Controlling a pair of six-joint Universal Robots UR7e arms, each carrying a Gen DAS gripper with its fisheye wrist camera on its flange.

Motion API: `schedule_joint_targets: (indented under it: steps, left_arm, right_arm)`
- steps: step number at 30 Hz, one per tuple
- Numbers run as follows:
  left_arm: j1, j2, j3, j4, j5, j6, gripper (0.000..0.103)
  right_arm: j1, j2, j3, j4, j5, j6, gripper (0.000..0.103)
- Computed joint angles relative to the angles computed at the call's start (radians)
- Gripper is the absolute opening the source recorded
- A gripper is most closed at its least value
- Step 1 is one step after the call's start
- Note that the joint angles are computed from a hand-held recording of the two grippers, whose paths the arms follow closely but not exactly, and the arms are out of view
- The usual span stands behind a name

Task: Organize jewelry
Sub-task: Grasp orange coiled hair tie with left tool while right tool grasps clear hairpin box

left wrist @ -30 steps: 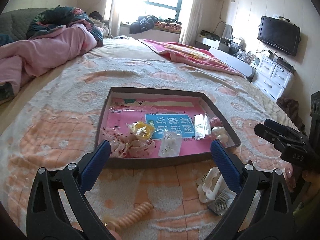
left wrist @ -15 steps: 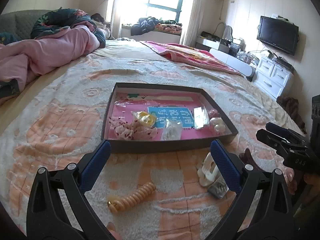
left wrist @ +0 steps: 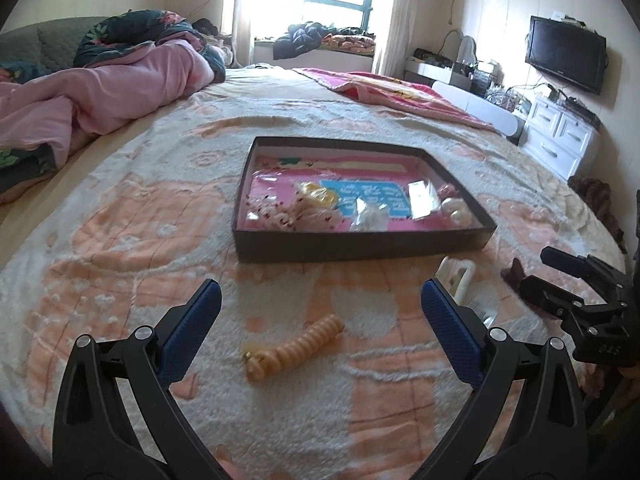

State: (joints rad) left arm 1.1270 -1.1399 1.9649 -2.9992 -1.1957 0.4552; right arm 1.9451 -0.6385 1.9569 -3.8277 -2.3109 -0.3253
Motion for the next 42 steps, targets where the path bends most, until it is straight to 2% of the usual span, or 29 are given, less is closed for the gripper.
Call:
schedule_joint_targets:
  steps: [12,21,26,33,35,39,41,42]
  left_arm:
    - [0.026,-0.018,0.015,0.017,0.062,0.036,0.091]
    - [0.054,-0.016,0.006,0.039,0.036,0.052,0.091]
    - [0.058,0.013,0.004,0.003,0.075,0.108,0.091]
    - [0.068,0.036,-0.018,0.034,0.070,0.117,0.091]
    - [0.066,0.042,-0.020,0.040,0.071,0.120,0.089]
    - [0.067,0.042,-0.022,0.053,0.048,0.124,0.076]
    - [0.068,0.044,-0.027,0.065,0.045,0.122,0.067]
    - [0.069,0.045,-0.031,0.080,0.041,0.117,0.058]
  right_arm:
    - [0.012,0.034,-0.019,0.045,0.016,0.013,0.086]
    - [0.010,0.063,-0.043,0.081,0.016,0.010,0.086]
    - [0.002,0.078,-0.059,0.104,0.017,0.009,0.086]
    - [-0.012,0.093,-0.078,0.130,0.011,0.020,0.085]
    - [-0.016,0.096,-0.082,0.131,0.011,0.021,0.085]
    - [-0.023,0.102,-0.088,0.132,0.008,0.026,0.084]
    - [-0.026,0.103,-0.087,0.132,0.008,0.027,0.083]
    - [-0.027,0.105,-0.088,0.130,0.005,0.025,0.081]
